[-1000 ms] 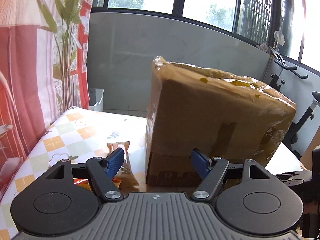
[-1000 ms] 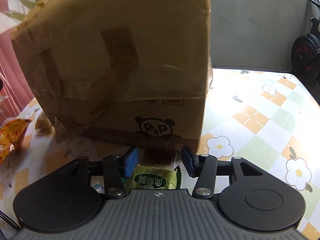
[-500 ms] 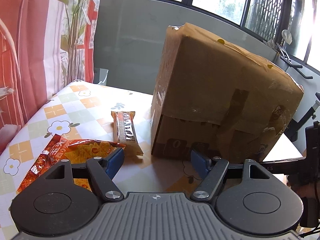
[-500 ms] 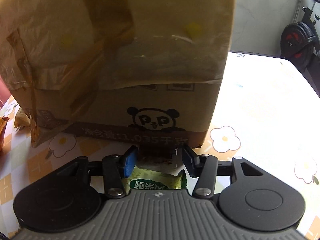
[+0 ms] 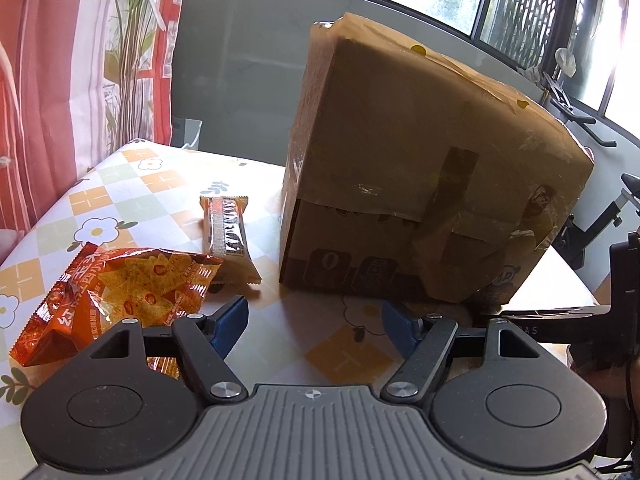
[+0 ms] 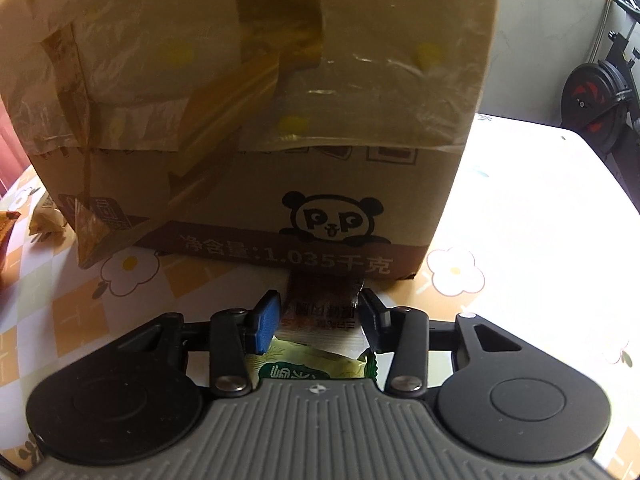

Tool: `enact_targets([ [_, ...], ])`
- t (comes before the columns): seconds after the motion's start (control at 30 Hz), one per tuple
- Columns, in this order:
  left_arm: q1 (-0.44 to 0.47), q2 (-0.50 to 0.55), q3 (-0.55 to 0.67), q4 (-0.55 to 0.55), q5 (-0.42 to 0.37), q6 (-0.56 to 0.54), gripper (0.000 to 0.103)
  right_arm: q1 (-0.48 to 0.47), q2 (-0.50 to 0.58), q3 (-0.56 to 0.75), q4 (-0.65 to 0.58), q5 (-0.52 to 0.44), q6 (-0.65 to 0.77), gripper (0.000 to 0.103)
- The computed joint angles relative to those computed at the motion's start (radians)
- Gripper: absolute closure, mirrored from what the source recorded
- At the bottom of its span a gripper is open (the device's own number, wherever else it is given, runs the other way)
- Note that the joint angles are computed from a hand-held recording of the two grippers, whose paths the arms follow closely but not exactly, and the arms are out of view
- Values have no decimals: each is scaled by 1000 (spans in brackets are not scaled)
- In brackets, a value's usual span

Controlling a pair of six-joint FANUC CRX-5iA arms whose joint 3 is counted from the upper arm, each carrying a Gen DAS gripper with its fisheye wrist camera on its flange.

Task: Organize snacks
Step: 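Close the right tool on the small red jerky packet, then lower the left tool onto the clear-wrapped dark round snack while the right tool holds the jerky packet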

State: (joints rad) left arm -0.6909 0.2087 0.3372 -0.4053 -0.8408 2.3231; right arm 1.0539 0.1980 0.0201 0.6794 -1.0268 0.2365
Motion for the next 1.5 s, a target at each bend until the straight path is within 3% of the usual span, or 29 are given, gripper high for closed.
enact_targets([
  [0.3, -19, 27, 40, 24, -45, -13, 27, 24, -148, -171, 6, 119, -147, 60],
  [0.43, -31, 35, 58, 33, -58, -30, 28, 27, -249, -315, 130, 238, -305, 60],
  [0.53, -28, 21, 26, 75, -11, -51, 28, 7, -314, -403, 241, 311, -416, 60],
  [0.63, -41, 37, 38, 93, -27, -74, 28, -7, -369, -457, 324, 357, -462, 60],
  [0.7, -48, 48, 46, 104, -35, -89, 28, -8, -404, -483, 329, 377, -456, 60],
  [0.87, -63, 84, 68, 147, -43, -133, 29, 61, -465, -502, 223, 304, -365, 60],
  [1.0, -59, 96, 63, 204, -27, -199, 35, 113, -506, -549, 199, 310, -397, 60],
  [1.2, -59, 65, 8, 205, 9, -197, 36, 154, -471, -511, 153, 285, -312, 60],
  [1.33, -51, 34, -26, 189, -2, -152, 36, 149, -406, -456, 83, 321, -250, 60],
  [1.5, -17, -12, -68, 165, 5, -60, 36, 105, -341, -398, 2, 433, -150, 60],
])
